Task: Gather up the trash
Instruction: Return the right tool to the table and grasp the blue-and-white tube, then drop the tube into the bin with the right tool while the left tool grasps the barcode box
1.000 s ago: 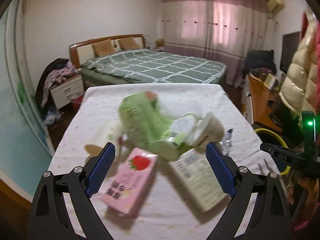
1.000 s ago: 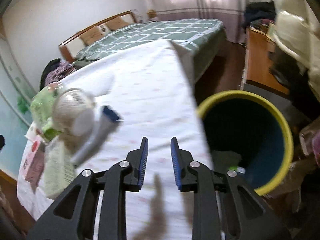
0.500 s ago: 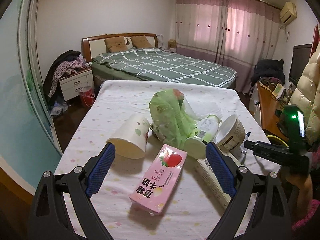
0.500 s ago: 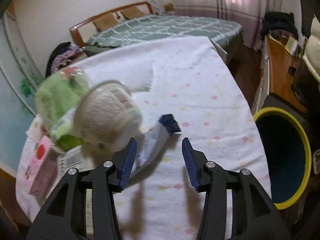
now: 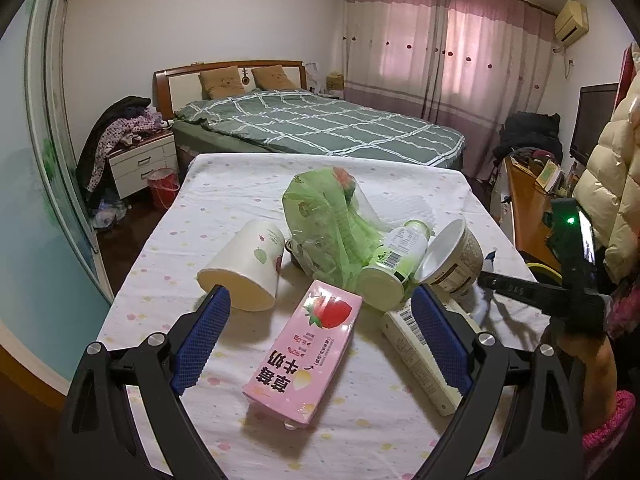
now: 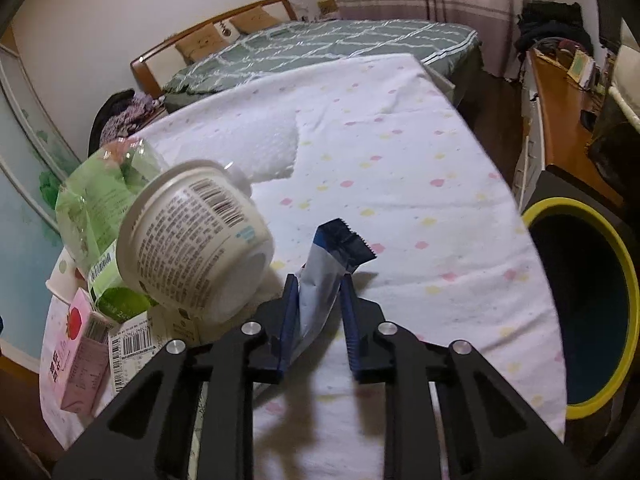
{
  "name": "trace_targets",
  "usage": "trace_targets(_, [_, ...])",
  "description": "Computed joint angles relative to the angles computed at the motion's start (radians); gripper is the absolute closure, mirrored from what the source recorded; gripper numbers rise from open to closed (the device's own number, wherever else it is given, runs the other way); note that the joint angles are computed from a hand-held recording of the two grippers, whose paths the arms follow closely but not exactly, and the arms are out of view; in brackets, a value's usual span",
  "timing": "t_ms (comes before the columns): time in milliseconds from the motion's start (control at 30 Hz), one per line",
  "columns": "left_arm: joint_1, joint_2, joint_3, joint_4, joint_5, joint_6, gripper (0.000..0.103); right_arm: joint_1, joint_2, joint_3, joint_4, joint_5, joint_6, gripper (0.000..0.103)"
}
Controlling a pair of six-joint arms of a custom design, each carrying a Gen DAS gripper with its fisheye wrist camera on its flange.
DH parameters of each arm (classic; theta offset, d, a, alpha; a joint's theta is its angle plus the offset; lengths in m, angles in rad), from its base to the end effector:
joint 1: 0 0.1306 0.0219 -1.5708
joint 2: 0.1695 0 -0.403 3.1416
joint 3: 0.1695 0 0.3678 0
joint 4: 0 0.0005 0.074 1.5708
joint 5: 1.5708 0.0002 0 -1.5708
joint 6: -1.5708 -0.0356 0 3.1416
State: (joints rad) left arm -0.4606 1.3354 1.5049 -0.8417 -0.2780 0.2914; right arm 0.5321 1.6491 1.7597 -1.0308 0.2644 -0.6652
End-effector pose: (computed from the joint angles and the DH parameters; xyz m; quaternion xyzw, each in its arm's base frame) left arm 0.4005 -0.1884 0.5272 0.0154 0.8940 -0.0419 0.4459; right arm 0.4805 0.2715 0.4755 0.1045 0.9344 0.0753 0.3321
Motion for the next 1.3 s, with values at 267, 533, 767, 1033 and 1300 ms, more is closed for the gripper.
trace_targets(267, [-0.022, 0.009, -0.001, 0.001, 0.014, -0.007, 0.012, -0.023, -0.075, -0.066, 0.020, 0.074, -0.038, 0.084])
trace_targets(533, [-0.076, 0.045, 0.017, -0.016, 0.024, -0.019, 0.012, -0.092, -0.160, -0.159, 0.025, 0.118, -0.086, 0.084])
trace_targets(767, [-0.123, 0.104, 0.041, -0.040, 0.023, -0.017, 0.012, -0.179, -0.238, -0.249, 0.000, 0.188, -0.143, 0.084])
trace_targets(1033, [-0.174, 0.172, 0.078, -0.062, -0.018, 0.005, 0.012, -0.267, -0.269, -0.320, -0.031, 0.208, -0.165, 0.082])
trace_targets(1300, [-0.187, 0.234, 0.140, -0.118, -0.038, 0.061, 0.011, -0.309, -0.282, -0.373, -0.009, 0.179, -0.151, 0.068])
